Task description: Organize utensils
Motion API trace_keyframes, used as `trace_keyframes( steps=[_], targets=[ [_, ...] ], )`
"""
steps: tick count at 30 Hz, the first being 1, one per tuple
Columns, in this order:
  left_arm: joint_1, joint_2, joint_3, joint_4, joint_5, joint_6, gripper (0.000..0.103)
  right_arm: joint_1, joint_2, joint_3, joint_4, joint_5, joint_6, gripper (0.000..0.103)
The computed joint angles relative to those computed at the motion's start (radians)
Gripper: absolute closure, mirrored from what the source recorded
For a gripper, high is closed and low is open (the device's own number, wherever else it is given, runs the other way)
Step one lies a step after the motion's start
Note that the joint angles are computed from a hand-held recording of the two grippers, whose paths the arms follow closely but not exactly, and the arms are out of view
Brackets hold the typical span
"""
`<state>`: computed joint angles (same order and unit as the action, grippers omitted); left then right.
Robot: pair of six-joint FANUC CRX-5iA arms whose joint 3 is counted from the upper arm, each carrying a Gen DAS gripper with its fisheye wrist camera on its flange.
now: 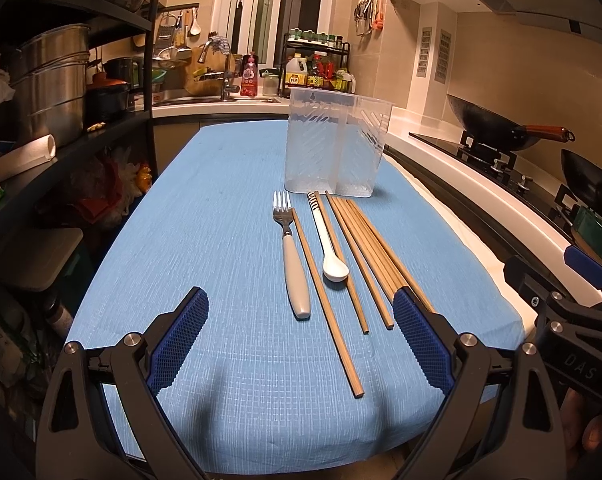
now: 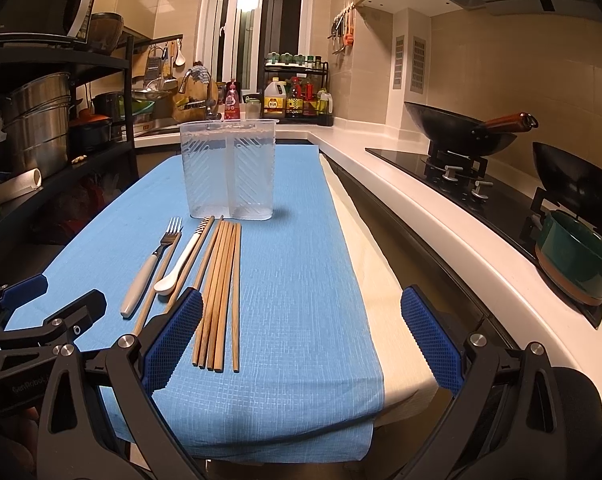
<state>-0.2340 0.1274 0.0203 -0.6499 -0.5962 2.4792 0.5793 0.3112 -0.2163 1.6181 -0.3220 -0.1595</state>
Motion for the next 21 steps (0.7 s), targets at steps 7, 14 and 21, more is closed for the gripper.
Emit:
trace_keyframes(
  steps=[7,14,21],
  targets=[
    [-0.006,0.005,0.003,-0.012,-0.004,0.009,0.012,-0.001,-0.004,-0.007,0.011,0.002,-0.010,0.005],
    [-0.005,0.003,-0.004,-0.019,0.003,0.029,0.012,0.003,-0.001,-0.001,0.007,-0.002,-0.007,0.005],
    [0.022,0.018,-0.009,0.072,0.009,-0.031,0.034,-0.008,0.001,0.008,-0.079,0.056,0.025,0.006]
  ],
)
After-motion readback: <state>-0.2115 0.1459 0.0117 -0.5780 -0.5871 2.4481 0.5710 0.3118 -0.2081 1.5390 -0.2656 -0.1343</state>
